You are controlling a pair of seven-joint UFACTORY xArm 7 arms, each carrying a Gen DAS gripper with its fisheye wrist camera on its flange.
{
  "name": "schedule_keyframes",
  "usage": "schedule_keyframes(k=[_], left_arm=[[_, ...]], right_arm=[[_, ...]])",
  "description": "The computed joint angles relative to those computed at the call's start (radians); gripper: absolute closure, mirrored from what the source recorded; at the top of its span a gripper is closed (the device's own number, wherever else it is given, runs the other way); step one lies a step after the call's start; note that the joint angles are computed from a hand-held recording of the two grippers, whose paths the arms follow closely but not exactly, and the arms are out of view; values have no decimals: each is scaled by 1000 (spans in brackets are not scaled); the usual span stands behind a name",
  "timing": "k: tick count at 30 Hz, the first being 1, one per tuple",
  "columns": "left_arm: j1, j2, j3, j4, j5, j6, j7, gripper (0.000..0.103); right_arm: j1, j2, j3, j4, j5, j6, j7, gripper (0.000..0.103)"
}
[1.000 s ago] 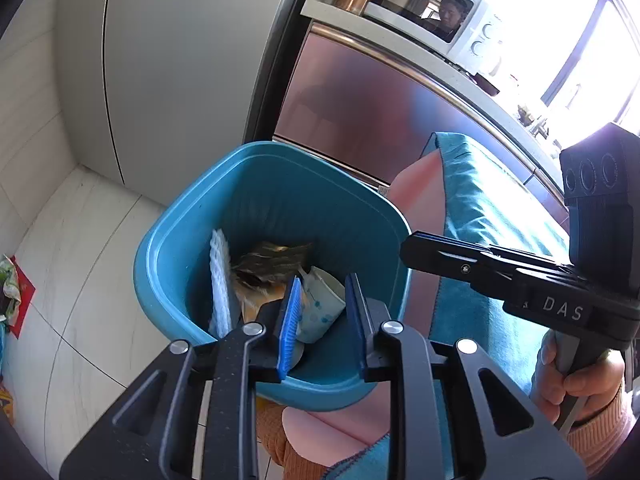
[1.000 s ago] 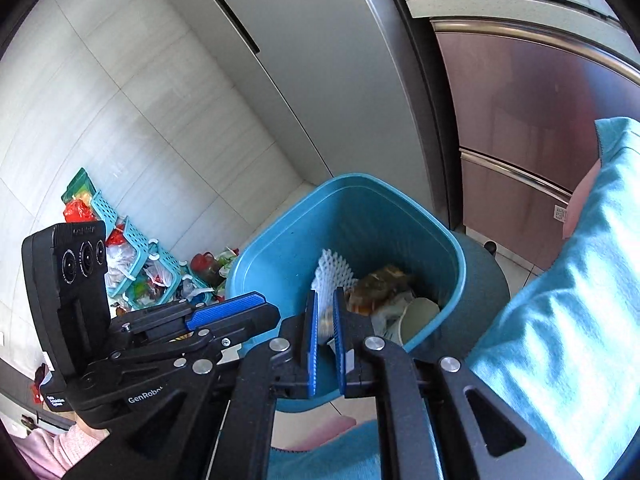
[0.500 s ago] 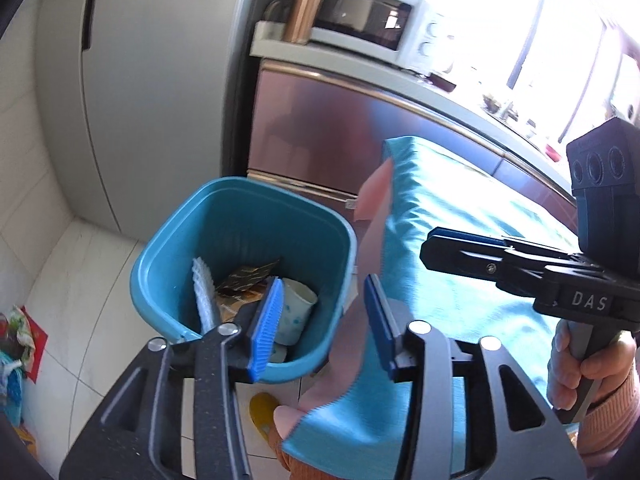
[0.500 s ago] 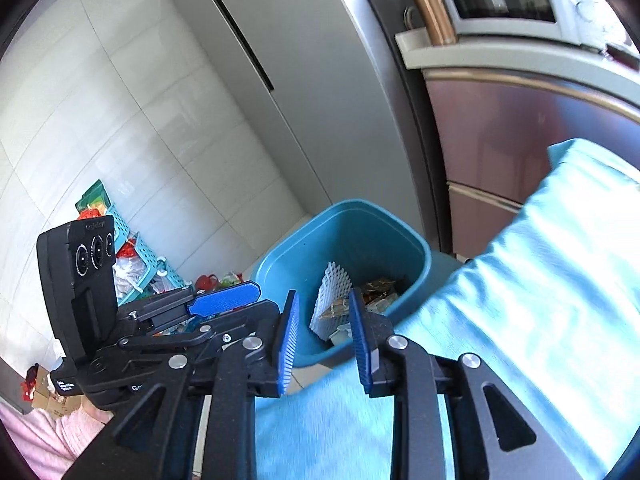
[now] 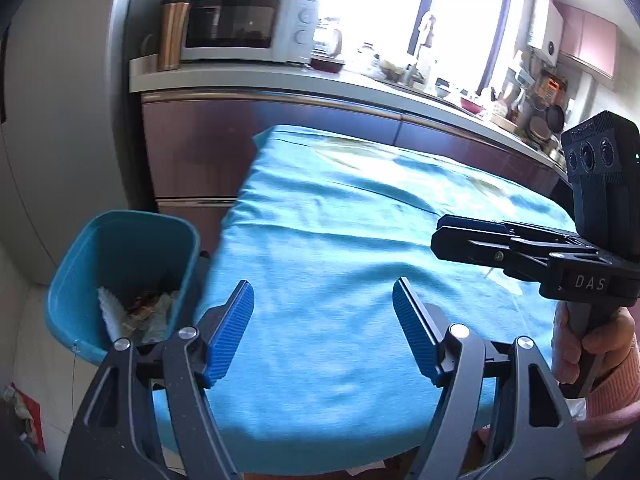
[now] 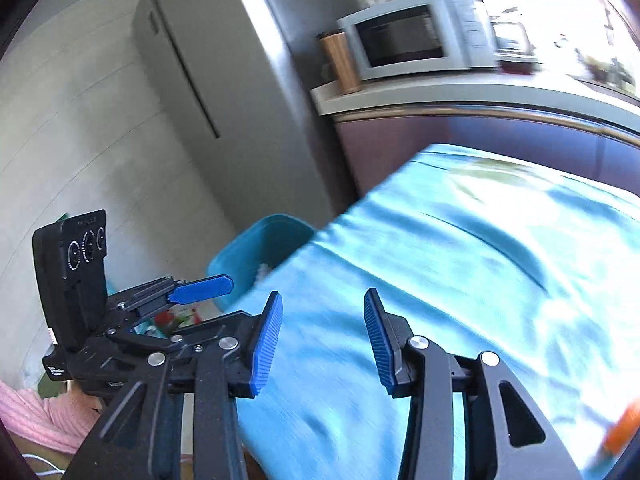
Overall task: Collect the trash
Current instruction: 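Move both open tools back over the orange peel and plastic wrapper, then grasp the orange peel with the left tool while the right tool grasps the clear plastic wrapper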
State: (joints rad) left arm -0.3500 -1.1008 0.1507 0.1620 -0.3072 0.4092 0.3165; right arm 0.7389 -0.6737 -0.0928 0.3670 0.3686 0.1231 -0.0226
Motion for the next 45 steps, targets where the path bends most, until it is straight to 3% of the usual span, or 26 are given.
schedule_keyframes(k=[4, 7, 12, 18, 26, 36, 45], left_arm=[[-155, 70, -52, 18, -36, -50, -24, 32], [-275, 165, -74, 54, -60, -112, -38, 33], [-460, 358, -58, 150, -111, -171, -31, 37], [-600, 570, -30, 290, -216, -191, 49, 40], [-602, 769, -80, 459, -366, -141, 133, 49], [-481, 902, -198, 575, -414, -76, 140, 60], [-379, 920, -315, 593, -436, -63, 164, 79]], right_arm=[[-213, -243, 95, -133, -46, 118, 119, 63], [-350, -425, 102, -203, -101, 243, 174, 63], [-583, -703, 49, -283, -195, 461, 193, 63], [-792, -860, -28, -326, -251, 618, 156, 61], [-881, -900, -86, -368, -217, 671, 99, 59], [-899, -892, -108, -382, -156, 673, 42, 61], [-933, -907, -133, -385, -129, 702, 3, 82]])
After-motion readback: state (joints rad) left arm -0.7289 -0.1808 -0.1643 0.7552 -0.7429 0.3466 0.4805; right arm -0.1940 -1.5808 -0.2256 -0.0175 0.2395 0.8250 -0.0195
